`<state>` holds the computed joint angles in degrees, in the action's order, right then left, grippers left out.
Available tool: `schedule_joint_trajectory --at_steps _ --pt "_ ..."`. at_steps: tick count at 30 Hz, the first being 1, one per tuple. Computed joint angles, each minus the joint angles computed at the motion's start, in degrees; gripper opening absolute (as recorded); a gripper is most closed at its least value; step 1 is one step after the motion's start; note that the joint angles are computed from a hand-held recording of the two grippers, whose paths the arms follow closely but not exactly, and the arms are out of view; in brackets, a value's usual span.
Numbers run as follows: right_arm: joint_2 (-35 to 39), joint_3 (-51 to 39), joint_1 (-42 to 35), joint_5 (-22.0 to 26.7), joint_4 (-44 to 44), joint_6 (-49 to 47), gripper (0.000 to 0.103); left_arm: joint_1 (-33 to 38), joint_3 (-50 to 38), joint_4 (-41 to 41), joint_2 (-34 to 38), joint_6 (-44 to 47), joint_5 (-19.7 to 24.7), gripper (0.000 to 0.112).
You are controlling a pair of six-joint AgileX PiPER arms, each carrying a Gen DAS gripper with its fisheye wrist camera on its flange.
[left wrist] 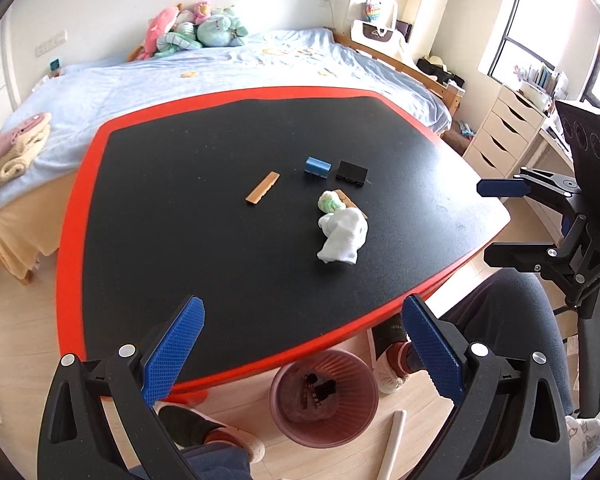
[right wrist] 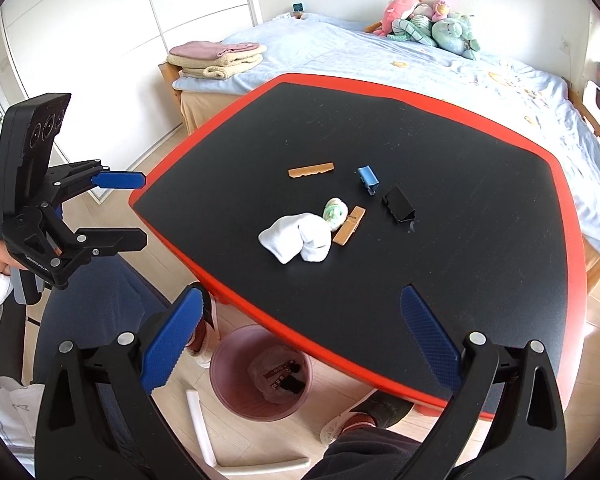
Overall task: Collect trash
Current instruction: 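Move both tools back over the table toward the wooden sticks, then grasp the flat wooden stick with the left tool while the right tool grasps the black clip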
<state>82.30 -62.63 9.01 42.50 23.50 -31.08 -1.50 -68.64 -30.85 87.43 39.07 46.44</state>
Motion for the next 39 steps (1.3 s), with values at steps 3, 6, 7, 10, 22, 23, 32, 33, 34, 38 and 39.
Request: schedule_joint_trajectory --at_steps 3,6,7,10,22,23,32,33,34,38,39 --pt "3.6 -3.9 -0.6 0.2 -1.7 0.2 0.098 -0.8 -4.1 0.9 3.3 -0.3 -0.3 0.095" --pt "7.5 -7.6 -1.5 0.4 -2.3 -0.9 0.098 -1.7 -8.2 1.9 6.8 0.0 -0.4 0.095" --pt "8.9 -9.0 -1.6 0.5 -3.3 -0.6 0.098 -2.0 -9.9 2.4 8.4 -0.4 -0.2 0.095" --pt "13.3 -13.1 -2.3 1.6 -4.1 -1.0 0.098 -2.5 -15.4 3.4 12.8 -0.9 1.0 0.095" --pt "29.9 -31.2 -4.6 6.7 -6.7 -1.3 0.098 -4.8 -38.9 9.9 31.1 -6.4 10.4 0.095" --pt "31.0 -32.4 -4.6 7.0 -6.9 -1.2 0.098 -4.9 -40.8 10.2 32.6 -6.6 11.2 0.095" --pt "39.1 -41.1 -4.7 9.7 -7.0 -2.4 0.088 -5.4 -53.1 10.8 42.1 -6.1 17.1 0.095" --pt "39.9 -42.0 -4.7 10.3 -7.3 -2.4 0.082 -5.5 -53.5 11.0 42.5 -6.1 17.2 0.095" --pt "40.6 -42.9 -4.7 10.7 -7.4 -2.5 0.080 -5.6 -54.0 11.0 43.0 -6.1 17.3 0.095" --pt "42.3 -44.6 -4.6 11.5 -7.2 -3.1 0.066 -5.8 -55.3 11.5 44.6 -6.1 18.2 0.076" --pt "42.6 -44.9 -4.6 11.6 -7.1 -3.3 0.060 -5.9 -55.2 11.8 44.7 -6.1 18.0 0.071"
